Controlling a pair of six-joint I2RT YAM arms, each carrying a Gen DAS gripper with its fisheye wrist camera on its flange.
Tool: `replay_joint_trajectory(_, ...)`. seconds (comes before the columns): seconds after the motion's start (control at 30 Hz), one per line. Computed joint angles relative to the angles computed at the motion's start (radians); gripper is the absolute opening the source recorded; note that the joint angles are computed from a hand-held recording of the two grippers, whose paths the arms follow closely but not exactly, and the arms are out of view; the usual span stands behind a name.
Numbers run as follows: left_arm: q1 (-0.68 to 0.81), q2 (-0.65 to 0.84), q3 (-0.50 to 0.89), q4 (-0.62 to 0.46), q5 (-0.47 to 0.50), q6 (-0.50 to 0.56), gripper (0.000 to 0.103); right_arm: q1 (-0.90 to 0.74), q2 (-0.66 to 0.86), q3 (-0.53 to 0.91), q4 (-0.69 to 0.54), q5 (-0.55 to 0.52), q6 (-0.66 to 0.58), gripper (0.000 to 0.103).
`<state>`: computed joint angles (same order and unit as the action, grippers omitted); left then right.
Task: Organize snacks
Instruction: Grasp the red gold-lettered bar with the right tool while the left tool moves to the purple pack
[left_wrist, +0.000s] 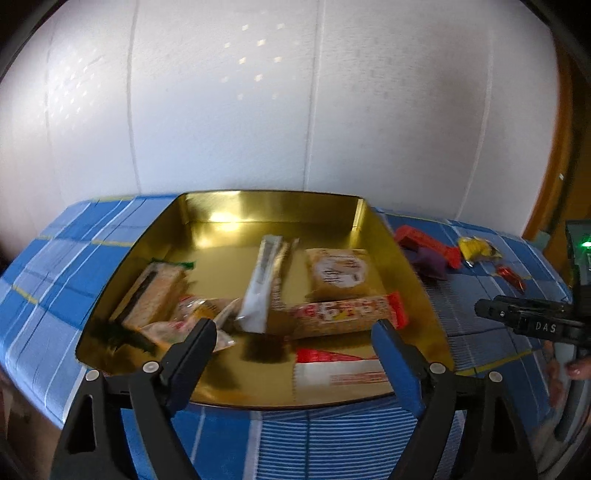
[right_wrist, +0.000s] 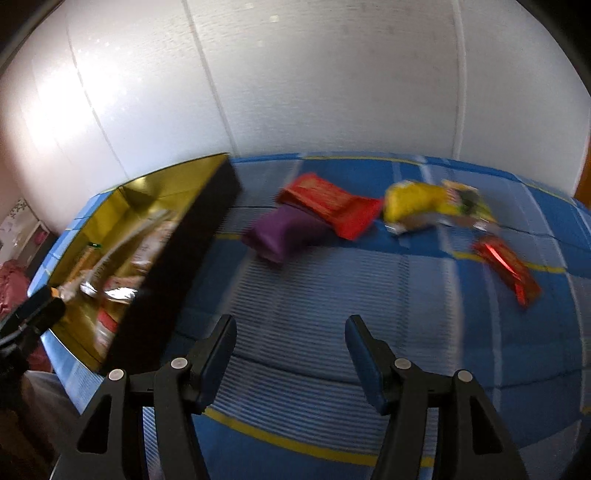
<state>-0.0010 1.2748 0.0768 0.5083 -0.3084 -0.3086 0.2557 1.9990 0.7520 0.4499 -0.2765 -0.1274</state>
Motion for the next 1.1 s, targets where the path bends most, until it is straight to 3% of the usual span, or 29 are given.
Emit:
replay_joint_trajectory(0.27,-0.193,0.116,0.026,0.066,-0.162,-0.004,0.090,-0.192,0.022,-0.028,0.040,-0.080,-0.021,0.062)
replay_joint_trajectory(0.37,-0.248,0.139,0.029,0.069,-0.179,-0.035,0.090,-0.262,0.020,0.025,0.001,-0.117,0.031,0.062)
replay_joint_trajectory(0.53,-0.350,0.143,0.011,0.077,-0.216,-0.098,0.090,-0.313,0.045,0.180,-0.058,-0.081,0.047,0.063)
replay_joint_trajectory(0.73,-0.435,0.164,-0.002,0.097,-0.258,-0.153,0.091,-0.333,0.165,0.366,-0.098,-0.066,-0.020,0.063)
replay_joint_trajectory(0.9,-0.482,0.224,0.027,0.094,-0.296,-0.168,0.091,-0.342,0.237,0.487,-0.260,-0.133,-0.051,0.063)
replay_joint_trajectory(0.97,-0.502,0.240,0.045,0.086,-0.308,-0.171,0.091,-0.332,0.238,0.478,-0.268,-0.124,-0.066,0.062)
replay_joint_trajectory(1.0,-0.508,0.237,0.050,0.080,-0.305,-0.176,0.091,-0.325,0.232,0.458,-0.253,-0.112,-0.081,0.060)
replay_joint_trajectory(1.07,-0.524,0.215,0.059,0.058,-0.312,-0.186,0.091,-0.309,0.223,0.428,-0.225,-0.080,-0.101,0.039)
replay_joint_trajectory(1.1,-0.528,0.206,0.065,0.050,-0.313,-0.190,0.091,-0.304,0.219,0.416,-0.216,-0.064,-0.103,0.034)
